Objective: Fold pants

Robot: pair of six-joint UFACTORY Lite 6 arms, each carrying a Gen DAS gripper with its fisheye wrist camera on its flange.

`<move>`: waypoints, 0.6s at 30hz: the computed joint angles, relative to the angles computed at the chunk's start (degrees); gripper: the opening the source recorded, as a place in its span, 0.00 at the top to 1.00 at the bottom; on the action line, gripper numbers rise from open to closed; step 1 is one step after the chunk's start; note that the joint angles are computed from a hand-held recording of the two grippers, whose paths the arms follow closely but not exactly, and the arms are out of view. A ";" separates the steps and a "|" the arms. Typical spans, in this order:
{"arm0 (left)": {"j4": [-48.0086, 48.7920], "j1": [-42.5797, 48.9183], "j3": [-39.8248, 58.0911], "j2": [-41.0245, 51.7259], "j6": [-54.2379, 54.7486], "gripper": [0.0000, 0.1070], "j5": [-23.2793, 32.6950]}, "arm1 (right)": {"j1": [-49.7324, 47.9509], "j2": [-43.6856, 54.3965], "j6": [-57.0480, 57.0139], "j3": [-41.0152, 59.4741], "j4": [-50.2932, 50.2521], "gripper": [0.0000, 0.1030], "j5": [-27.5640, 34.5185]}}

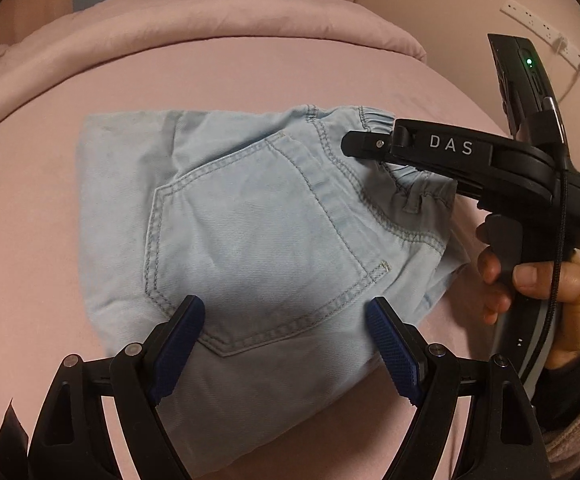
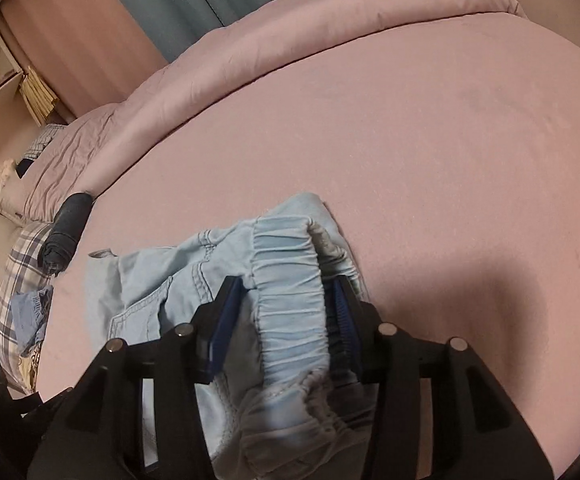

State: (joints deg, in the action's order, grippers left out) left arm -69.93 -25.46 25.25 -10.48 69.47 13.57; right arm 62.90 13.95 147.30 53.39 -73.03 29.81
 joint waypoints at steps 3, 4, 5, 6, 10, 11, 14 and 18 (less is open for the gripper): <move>10.79 2.00 -3.89 -7.64 -10.30 0.23 2.42 | 1.37 -1.39 -1.43 0.23 2.07 0.55 1.86; 13.57 1.35 -4.93 -9.60 -13.46 0.23 2.19 | 2.60 -2.09 -3.40 1.78 4.72 0.53 4.55; 17.04 1.89 -6.25 -12.58 -16.10 0.23 2.85 | 4.38 -2.98 -3.84 1.97 5.96 0.52 7.62; 21.28 2.21 -7.07 -15.11 -19.95 0.23 3.57 | 6.70 -3.81 -6.05 3.17 8.07 0.52 12.22; 24.16 6.09 -11.59 -21.66 -21.17 0.23 5.49 | 12.93 -2.93 -9.88 9.93 9.36 0.52 20.78; 22.18 7.83 -11.87 -20.53 -18.53 0.23 5.75 | 13.54 -2.99 -9.81 9.91 9.31 0.52 20.73; 17.06 10.92 -11.02 -15.48 -12.27 0.23 6.40 | 15.90 -1.39 -10.17 10.42 11.96 0.52 19.86; 20.78 8.46 -9.90 -13.84 -16.47 0.22 4.45 | 15.96 6.37 -16.80 14.43 20.90 0.51 17.53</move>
State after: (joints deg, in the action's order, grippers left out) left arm -49.15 -17.01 15.35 -24.32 53.00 18.02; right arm 78.86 20.32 130.51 67.82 -52.13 47.34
